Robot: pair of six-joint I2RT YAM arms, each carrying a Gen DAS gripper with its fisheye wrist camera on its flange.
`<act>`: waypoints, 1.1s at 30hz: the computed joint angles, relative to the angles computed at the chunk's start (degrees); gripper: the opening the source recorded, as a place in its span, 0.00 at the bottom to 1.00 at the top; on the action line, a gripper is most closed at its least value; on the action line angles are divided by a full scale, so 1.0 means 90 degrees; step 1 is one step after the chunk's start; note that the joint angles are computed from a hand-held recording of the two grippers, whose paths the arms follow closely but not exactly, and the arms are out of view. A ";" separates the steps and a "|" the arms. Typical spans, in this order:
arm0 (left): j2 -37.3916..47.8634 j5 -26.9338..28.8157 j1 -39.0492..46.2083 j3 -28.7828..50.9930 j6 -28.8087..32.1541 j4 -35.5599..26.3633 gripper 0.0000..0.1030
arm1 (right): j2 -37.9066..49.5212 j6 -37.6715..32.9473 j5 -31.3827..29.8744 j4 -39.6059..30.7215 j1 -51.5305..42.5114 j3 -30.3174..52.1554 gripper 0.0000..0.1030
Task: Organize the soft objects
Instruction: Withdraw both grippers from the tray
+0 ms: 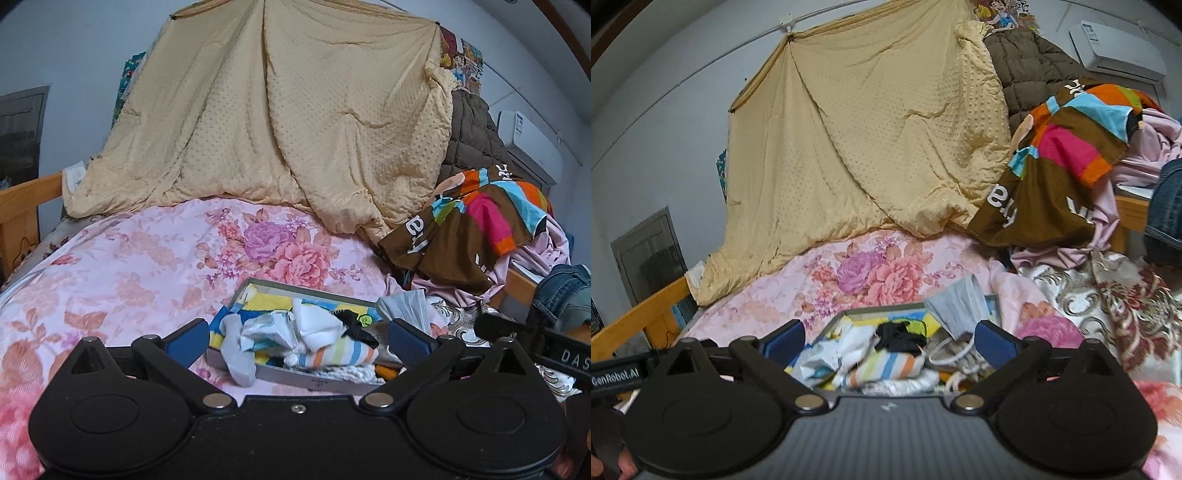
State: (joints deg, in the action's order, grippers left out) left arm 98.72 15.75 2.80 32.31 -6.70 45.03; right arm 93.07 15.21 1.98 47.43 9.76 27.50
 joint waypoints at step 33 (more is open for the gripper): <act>-0.1064 0.0389 0.0836 -0.2868 0.0843 0.1183 0.99 | -0.2118 0.0498 0.1582 -0.1649 0.1525 -0.1824 1.00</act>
State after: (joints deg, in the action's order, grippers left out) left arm 89.15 19.25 10.32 6.50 0.88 55.68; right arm 74.01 19.69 16.21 32.58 23.49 11.08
